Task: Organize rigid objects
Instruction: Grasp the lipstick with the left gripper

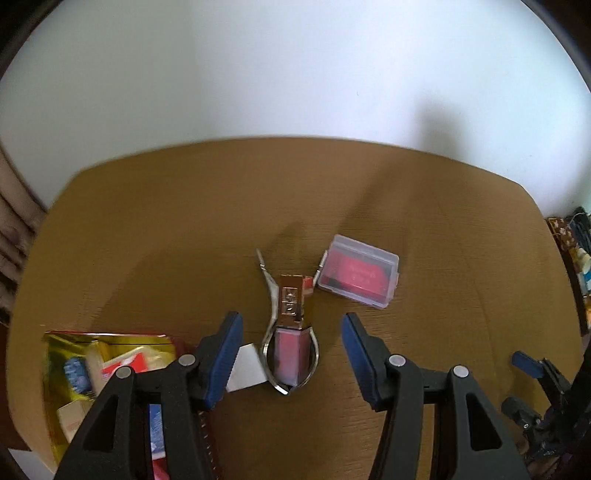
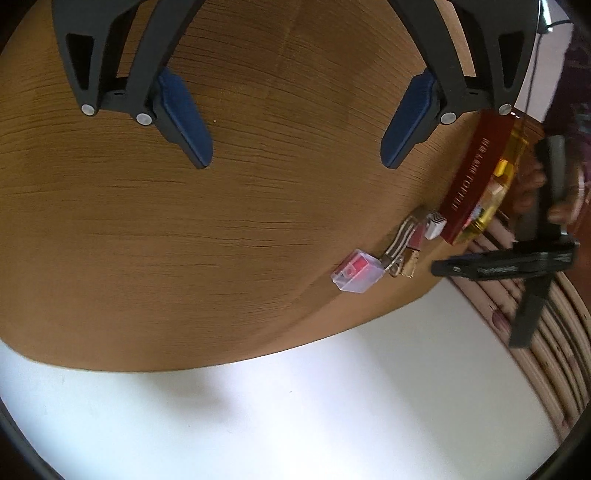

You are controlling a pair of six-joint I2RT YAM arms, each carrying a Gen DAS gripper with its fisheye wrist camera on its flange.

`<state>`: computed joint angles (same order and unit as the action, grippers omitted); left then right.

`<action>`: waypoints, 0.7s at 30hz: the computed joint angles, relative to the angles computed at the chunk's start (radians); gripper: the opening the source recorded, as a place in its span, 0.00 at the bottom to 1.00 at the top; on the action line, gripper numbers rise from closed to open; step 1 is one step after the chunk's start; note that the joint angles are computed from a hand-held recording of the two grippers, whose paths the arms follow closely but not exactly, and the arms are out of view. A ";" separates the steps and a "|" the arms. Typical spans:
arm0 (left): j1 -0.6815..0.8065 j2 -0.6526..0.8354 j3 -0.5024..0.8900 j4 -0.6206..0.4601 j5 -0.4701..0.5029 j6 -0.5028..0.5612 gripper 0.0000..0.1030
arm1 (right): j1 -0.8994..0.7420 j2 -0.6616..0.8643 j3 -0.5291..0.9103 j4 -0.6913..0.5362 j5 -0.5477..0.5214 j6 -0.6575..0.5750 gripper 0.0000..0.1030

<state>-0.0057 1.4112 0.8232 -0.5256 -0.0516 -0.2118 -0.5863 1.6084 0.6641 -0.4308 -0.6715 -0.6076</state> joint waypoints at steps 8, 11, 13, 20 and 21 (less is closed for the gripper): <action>0.023 0.105 0.035 0.043 0.016 0.039 0.55 | -0.039 0.088 0.076 -0.075 -0.046 0.013 0.90; 0.029 0.102 0.009 0.099 0.038 0.042 0.55 | -0.041 0.083 0.073 -0.080 -0.045 0.006 0.91; 0.044 0.093 -0.007 0.122 0.085 0.048 0.55 | -0.042 0.076 0.071 -0.083 -0.042 0.002 0.91; 0.075 0.111 -0.016 0.159 0.140 0.067 0.40 | -0.045 0.073 0.068 -0.082 -0.041 0.008 0.92; 0.076 0.102 -0.021 0.153 0.132 0.074 0.24 | -0.045 0.071 0.067 -0.083 -0.040 0.009 0.92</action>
